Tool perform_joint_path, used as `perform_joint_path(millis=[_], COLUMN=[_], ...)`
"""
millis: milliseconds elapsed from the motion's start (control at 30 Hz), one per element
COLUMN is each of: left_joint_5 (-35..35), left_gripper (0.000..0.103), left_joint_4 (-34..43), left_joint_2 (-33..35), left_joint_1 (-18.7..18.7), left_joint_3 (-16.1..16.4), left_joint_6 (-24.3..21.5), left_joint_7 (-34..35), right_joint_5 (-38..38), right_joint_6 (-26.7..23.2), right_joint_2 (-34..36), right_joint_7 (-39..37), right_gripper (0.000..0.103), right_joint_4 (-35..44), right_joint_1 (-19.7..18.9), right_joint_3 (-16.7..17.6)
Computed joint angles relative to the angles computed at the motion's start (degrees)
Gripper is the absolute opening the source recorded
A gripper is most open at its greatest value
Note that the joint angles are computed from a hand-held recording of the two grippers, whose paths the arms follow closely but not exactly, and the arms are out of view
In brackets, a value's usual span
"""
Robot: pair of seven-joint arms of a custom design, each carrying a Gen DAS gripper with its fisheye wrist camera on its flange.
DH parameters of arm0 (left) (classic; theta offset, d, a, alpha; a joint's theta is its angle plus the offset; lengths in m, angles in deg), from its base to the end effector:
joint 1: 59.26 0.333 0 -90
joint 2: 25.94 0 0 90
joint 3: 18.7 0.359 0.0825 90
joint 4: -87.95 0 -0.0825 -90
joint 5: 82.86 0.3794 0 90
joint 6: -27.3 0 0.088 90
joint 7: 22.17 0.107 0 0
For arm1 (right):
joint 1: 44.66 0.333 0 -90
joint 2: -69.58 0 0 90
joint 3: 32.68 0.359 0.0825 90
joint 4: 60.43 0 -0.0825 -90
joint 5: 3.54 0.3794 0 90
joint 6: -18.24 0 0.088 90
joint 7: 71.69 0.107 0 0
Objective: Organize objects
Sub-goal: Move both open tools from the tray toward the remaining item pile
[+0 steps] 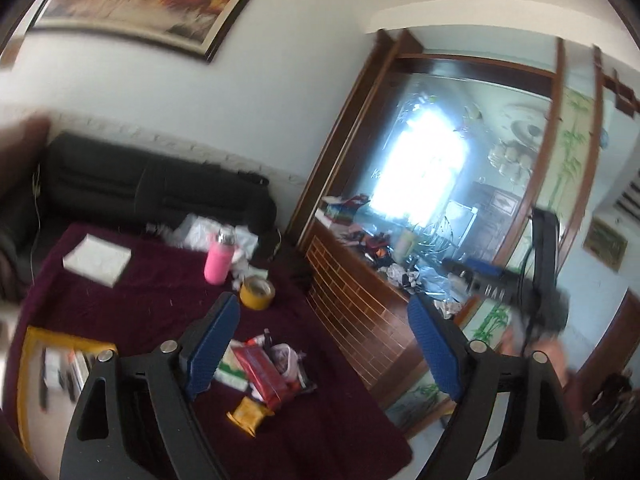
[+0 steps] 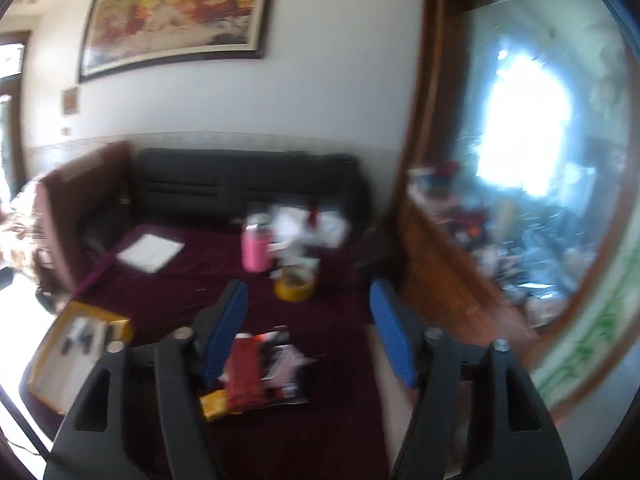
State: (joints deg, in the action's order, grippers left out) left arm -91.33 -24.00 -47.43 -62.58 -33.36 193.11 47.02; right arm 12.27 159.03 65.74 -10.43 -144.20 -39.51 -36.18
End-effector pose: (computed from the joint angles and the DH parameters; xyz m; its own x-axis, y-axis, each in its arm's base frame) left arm 0.4258 -0.1692 0.8278 -0.1753 -0.9024 0.3935 -0.3530 -0.3155 -0.8808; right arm 0.5536 0.0137 0.8690 0.3056 -0.9374 0.1670 -0.4006 -0.2857 -0.8706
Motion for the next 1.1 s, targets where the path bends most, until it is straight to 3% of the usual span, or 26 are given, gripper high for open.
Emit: perform_joint_path(millis=[67,133,267,433,500,700,800,867,900,967,1033,1100], left_joint_5=[4.89,5.3,4.03,8.15,8.19,7.3,7.0,5.58,4.62,3.08,2.81,5.37], left_gripper=[0.093,0.095,0.095,0.095,0.095,0.095,0.095,0.095,0.095,0.095,0.095,0.095], left_joint_4=[-1.6,-5.2,-10.97,-19.67,-22.47,-30.69,-32.2,-32.66,-32.69,-31.75,-30.58,-29.82], left_joint_2=[-1.7,-3.19,-4.53,-6.67,-7.03,-9.65,-9.3,-7.32,-6.48,-4.86,-4.8,-5.27], left_joint_1=[5.78,6.68,6.35,14.18,14.89,18.66,24.31,25.43,26.0,28.33,34.22,38.89], left_joint_3=[-3.81,-3.66,-2.08,-6.14,-5.94,-6.18,-9.66,-10.36,-10.95,-13.5,-19.35,-23.69], left_joint_6=[1.31,3.95,4.21,6.63,7.88,11.9,14.81,18.48,19.71,19.93,18.68,17.9], left_joint_7=[-4.42,-5.75,-5.38,-8.4,-8.45,-8.03,-8.73,-9.28,-9.35,-9.55,-10.9,-14.54], right_joint_5=[-8.34,-10.89,-5.21,2.54,4.99,7.22,6.94,8.48,10.4,22.77,32.5,34.65], right_joint_6=[-3.61,-6.84,-5.07,0.65,0.58,-3.27,-5.49,-6.38,-4.93,3.64,13.11,17.06], right_joint_2=[3.19,4.66,0.67,-3.17,-2.86,3.97,7.32,8.04,7.76,4.46,2.27,1.89], right_joint_7=[5.6,7.83,6.36,0.02,-2.21,0.1,4.8,7.26,7.05,0.03,-7.64,-9.45], right_gripper=[0.079,0.08,0.08,0.08,0.08,0.08,0.079,0.079,0.08,0.08,0.083,0.083], right_joint_4=[7.83,11.36,1.75,-14.49,-17.89,-16.66,-14.15,-13.32,-14.07,-20.03,-25.33,-27.49], right_joint_1=[-1.2,-1.73,-1.26,3.64,5.99,10.57,10.92,10.23,9.84,8.71,9.38,10.07], right_joint_3=[0.14,0.4,1.19,2.27,2.83,6.65,7.84,7.97,8.16,8.23,7.97,7.18])
